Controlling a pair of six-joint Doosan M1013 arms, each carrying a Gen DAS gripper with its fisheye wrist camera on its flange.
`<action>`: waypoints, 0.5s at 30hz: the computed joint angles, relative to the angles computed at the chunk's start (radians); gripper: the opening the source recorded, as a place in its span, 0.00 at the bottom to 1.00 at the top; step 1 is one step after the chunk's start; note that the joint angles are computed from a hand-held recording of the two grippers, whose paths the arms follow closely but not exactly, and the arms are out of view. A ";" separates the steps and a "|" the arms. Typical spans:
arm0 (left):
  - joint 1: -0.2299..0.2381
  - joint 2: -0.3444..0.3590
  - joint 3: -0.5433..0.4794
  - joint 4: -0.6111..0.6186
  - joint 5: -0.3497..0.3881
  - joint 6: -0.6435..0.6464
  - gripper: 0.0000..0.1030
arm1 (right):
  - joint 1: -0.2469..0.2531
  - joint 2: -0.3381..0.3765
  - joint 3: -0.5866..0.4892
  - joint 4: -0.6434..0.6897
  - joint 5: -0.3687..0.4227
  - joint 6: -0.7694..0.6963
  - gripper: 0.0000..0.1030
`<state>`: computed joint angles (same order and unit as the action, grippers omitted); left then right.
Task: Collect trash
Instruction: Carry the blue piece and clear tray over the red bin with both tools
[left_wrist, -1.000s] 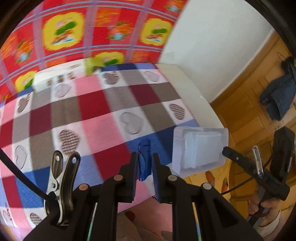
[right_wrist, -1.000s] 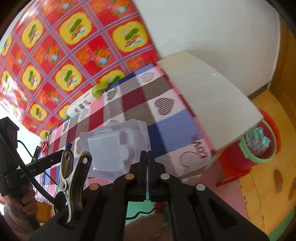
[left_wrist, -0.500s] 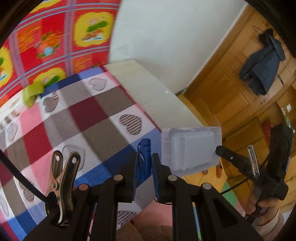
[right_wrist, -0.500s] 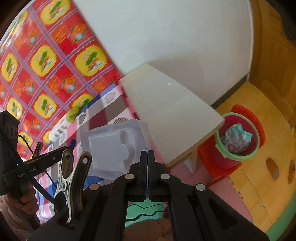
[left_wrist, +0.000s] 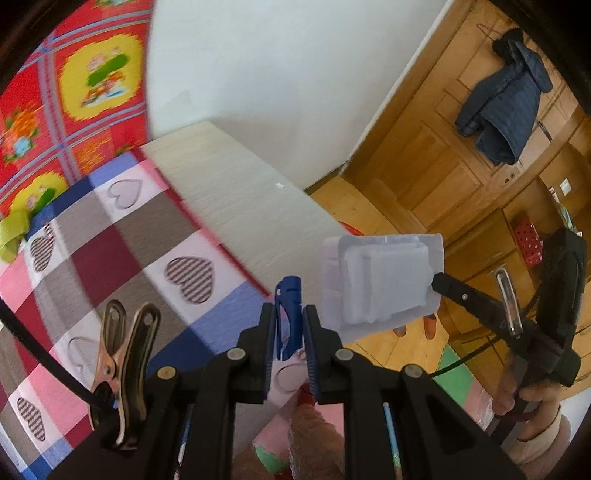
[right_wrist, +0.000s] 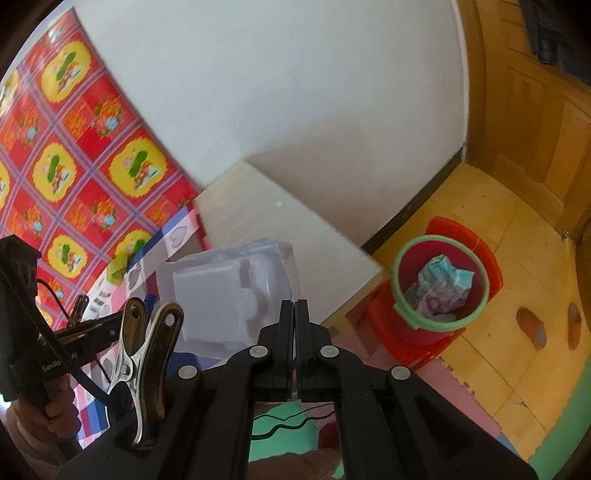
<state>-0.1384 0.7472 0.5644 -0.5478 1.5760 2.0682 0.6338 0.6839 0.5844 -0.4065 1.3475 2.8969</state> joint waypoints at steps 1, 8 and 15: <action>-0.008 -0.004 0.007 0.002 -0.008 -0.002 0.15 | -0.004 -0.019 0.035 -0.006 -0.015 0.008 0.01; -0.074 -0.007 0.016 0.019 -0.033 -0.051 0.15 | -0.045 -0.139 0.251 -0.002 -0.103 0.034 0.01; -0.148 0.005 0.002 0.050 -0.043 -0.125 0.15 | -0.100 -0.239 0.436 0.032 -0.159 0.022 0.01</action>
